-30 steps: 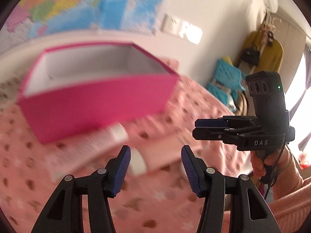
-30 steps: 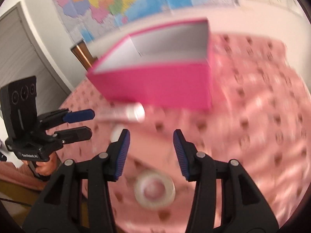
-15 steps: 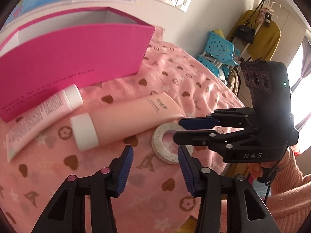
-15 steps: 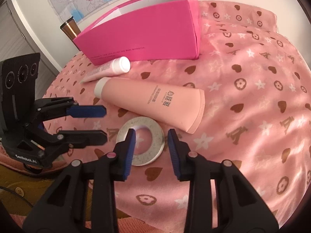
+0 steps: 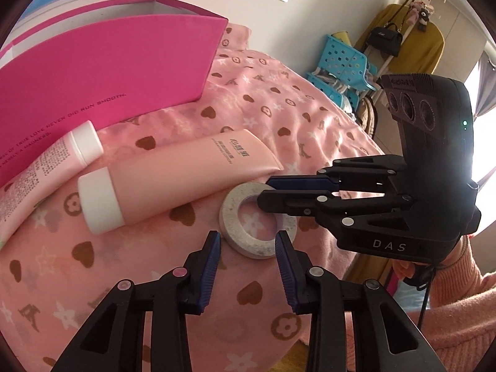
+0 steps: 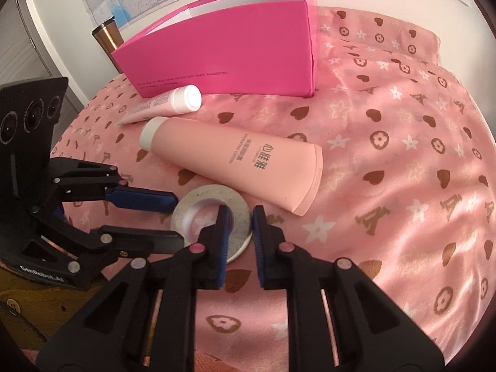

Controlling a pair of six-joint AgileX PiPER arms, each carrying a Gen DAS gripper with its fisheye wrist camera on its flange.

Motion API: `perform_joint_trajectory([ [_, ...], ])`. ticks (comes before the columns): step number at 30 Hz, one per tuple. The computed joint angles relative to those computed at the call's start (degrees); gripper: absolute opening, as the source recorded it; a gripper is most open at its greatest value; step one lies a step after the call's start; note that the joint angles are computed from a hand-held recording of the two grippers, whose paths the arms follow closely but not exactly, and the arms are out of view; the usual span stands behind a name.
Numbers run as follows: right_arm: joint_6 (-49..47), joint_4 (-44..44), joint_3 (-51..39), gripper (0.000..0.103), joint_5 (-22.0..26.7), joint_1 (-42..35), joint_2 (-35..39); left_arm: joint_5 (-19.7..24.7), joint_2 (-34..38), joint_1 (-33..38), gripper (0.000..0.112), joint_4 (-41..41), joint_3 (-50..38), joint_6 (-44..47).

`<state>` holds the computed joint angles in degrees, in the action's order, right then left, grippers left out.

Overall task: Organize rigid objects
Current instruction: 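Move the right tool to the white tape roll on the bed, then grasp the white tape roll with the right tool and lift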

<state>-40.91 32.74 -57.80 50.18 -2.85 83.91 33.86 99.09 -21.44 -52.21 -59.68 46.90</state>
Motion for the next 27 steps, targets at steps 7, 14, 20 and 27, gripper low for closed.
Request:
perform_joint_trajectory([
  [7,-0.5,1.5,-0.4,0.016,0.8,0.0,-1.8,0.6,-1.3,1.3,0.036,-3.1,1.0,3.0],
  [14,-0.3,2.3,-3.0,0.016,1.1,0.7,-2.2,-0.3,-4.3,2.1,0.036,-3.0,1.3,3.3],
  [20,0.0,2.0,-7.9,0.016,0.9,2.3,-1.0,-1.6,-6.2,2.9,0.036,-0.9,-0.3,1.5],
  [27,-0.5,2.4,-14.4,0.016,0.2,3.5,2.0,-3.0,-6.4,3.6,0.036,4.0,-4.8,-2.5],
])
